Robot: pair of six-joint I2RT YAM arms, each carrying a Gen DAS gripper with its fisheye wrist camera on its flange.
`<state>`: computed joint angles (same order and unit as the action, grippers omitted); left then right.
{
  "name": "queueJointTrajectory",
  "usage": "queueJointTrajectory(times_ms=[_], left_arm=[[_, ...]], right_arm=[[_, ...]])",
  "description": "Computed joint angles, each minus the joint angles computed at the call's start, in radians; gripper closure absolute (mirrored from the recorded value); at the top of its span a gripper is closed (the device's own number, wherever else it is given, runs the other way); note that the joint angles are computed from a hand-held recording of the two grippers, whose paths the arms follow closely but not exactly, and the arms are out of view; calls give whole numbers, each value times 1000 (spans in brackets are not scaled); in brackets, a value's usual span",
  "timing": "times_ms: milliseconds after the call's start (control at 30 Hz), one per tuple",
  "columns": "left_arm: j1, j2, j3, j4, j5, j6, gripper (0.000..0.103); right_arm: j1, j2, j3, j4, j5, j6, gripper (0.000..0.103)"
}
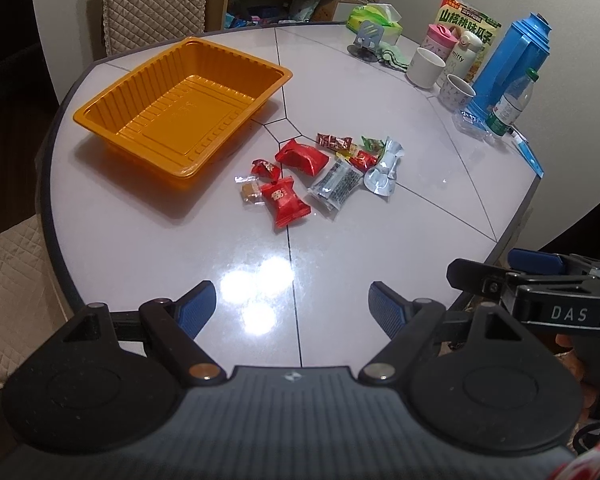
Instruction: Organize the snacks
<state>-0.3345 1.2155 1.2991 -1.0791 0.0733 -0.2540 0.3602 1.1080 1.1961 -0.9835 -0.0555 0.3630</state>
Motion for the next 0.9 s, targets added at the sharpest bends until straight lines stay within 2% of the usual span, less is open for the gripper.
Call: queueJointTrajectory(times_ms=[200, 400, 767, 900], left_arm=[[17, 32, -13, 70, 20, 16, 21], [5, 73, -69, 183, -10, 28, 22], [-20, 240, -85, 333, -67, 11, 34], [-27, 304, -72, 379, -77, -1, 44]], right_arm=[[-78, 26, -37, 64, -62, -60, 0], [-170, 61, -79, 143, -133, -107, 0], [-282, 192, -95, 249, -209, -183, 0], [-315, 246, -87, 273, -223, -204, 0]])
